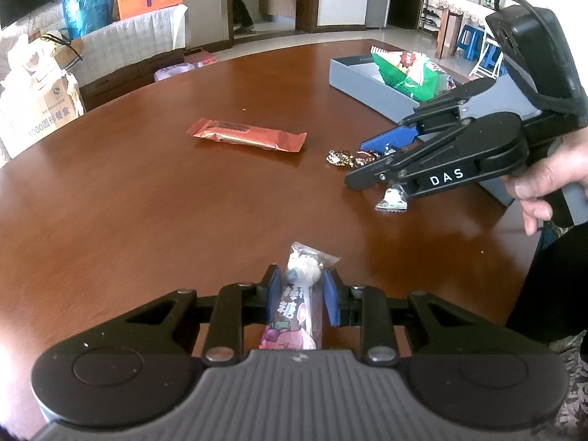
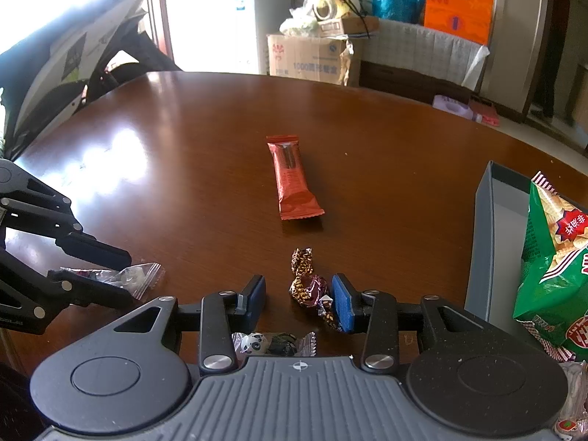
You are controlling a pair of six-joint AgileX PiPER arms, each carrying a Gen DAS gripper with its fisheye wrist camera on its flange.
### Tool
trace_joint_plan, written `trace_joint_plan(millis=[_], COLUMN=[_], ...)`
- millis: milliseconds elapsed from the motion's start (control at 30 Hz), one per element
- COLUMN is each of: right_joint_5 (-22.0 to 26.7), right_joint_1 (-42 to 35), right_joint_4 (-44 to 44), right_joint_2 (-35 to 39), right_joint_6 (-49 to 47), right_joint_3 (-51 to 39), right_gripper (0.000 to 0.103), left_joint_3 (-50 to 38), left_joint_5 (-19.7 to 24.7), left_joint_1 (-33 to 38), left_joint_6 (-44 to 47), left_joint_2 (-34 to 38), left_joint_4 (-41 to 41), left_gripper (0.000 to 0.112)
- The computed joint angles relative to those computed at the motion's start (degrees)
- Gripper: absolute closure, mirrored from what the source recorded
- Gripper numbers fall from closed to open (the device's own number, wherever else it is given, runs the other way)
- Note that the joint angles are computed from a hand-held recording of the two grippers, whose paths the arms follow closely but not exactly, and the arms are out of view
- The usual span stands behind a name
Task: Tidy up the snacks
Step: 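Close the left tool on the clear candy packet while the right tool lowers onto the brown wrapped candy, then close the right tool on the brown wrapped candy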
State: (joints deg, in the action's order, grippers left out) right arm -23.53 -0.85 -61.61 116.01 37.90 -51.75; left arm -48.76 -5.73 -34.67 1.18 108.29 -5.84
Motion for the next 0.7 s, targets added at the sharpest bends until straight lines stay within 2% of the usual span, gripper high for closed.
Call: trace_joint_plan(millis=[300,333,400,433,500,700], right_joint_5=[0.1,0.0,-0.2,-0.3,-0.5,-2.1], right_joint_1=[0.3,0.3,0.3,0.3,0.2,-0.3], right_joint_4=[2.1,2.0,2.2,2.7,2.9,3.9], right_joint_2=[0.0,0.0,-0.1,-0.1,-0.2,-0.6], right_joint_6=[-2.7,-2.8,-3.0,-3.6,-4.0,-5.1], right_joint_3=[0.3,0.5,0.6,0.7,0.8,1.5], right_gripper=[0.062,0.063,0.076,0.078,0.078,0.078], left_joint_3=[0.1,0.1,0.2,0.1,-0.3,-2.3], left_joint_5=[-0.9,-1.1,-1.8,-2.1,-2.2,-1.4], left_joint_1=[0.0,-0.2,-0.5,-0.8,-1.2,-2.0], left_joint_6=[-0.6,1.2,5.6,8.5,14.1,26.8], left_joint_2=[0.3,0.4,0.5,0.6,0.8,1.5], left_joint_4=[0.0,-2.0,-6.8,-9.7,-15.1,-27.7], left_gripper=[0.088,0.088,0.093,0.093,0.097,0.097])
